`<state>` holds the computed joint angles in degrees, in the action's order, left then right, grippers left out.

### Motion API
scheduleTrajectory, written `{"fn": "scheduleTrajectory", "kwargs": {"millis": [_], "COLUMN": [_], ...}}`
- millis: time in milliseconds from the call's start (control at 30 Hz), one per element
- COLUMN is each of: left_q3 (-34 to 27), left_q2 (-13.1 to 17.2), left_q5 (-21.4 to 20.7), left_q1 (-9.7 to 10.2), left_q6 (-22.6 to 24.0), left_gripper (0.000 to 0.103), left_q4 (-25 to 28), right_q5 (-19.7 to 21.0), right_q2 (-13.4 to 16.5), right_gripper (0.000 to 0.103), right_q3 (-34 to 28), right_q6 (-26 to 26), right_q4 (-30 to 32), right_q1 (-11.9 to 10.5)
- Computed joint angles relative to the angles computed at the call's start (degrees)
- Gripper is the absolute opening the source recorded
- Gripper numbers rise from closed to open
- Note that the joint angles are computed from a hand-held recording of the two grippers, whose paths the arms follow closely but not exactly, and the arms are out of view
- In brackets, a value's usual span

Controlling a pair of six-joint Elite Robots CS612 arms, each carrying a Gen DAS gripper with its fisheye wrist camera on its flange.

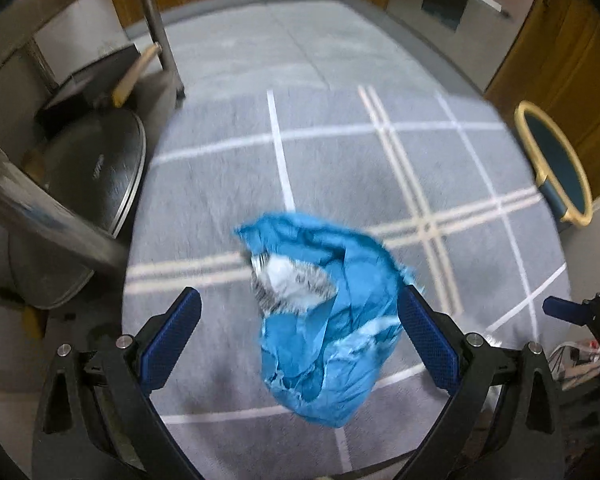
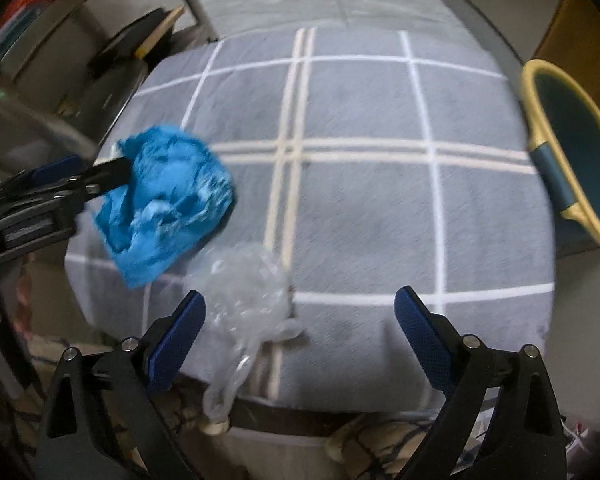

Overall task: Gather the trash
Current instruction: 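Grasp the clear plastic bag with the right tool while the left grasps the blue bag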

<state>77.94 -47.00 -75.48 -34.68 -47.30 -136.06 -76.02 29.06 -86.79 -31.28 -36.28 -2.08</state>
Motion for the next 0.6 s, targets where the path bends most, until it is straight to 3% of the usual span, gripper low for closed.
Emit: {"fn": "scheduleTrajectory", "kwargs": {"millis": [200, 300, 367, 400, 467, 567, 600], "left_q3": [-1.68, -2.73, -3.23, -3.34, -3.31, -3.17, -3.15], "left_q2": [1.11, 1.83, 2.12, 2.19, 2.17, 2.06, 2.03], "left_q5": [-1.18, -2.03, -2.12, -2.42, -2.76, -2.42, -1.96], "left_q1": [-0.19, -0.26, -0.35, -0.34, -0.25, -0.20, -0.25], "left_q6": [1.92, 2.50, 3.03, 3.39, 3.91, 3.93, 4.08], "left_gripper": [0.088, 0.072, 0.053, 0.048, 0.026, 0.007, 0.007], "left_q4": [2.45, 3.89, 4.65, 4.49, 3.73, 3.05, 2.94], "right_q5": [-2.23, -2.42, -1.80, -1.83, -2.42, -3.08, -3.23], "right_q2": [1.10, 1.59, 1.63, 1.71, 2.00, 2.09, 1.97], "right_gripper": [0.065, 0.047, 0.034, 0.031, 0.028, 0.027, 0.026], "right_q3": [-1.06, -1.22, -1.22, -1.41, -1.86, -1.77, -1.51], "right_q6": [-5.19, -6.38, -6.89, -7.14, -7.49, -6.38, -5.63], "right_q4": [1.42, 1.14, 1.01, 0.51, -0.53, -2.20, -2.90], "right_q1": [1.40, 1.71, 1.77, 1.84, 1.96, 1.86, 1.71]}}
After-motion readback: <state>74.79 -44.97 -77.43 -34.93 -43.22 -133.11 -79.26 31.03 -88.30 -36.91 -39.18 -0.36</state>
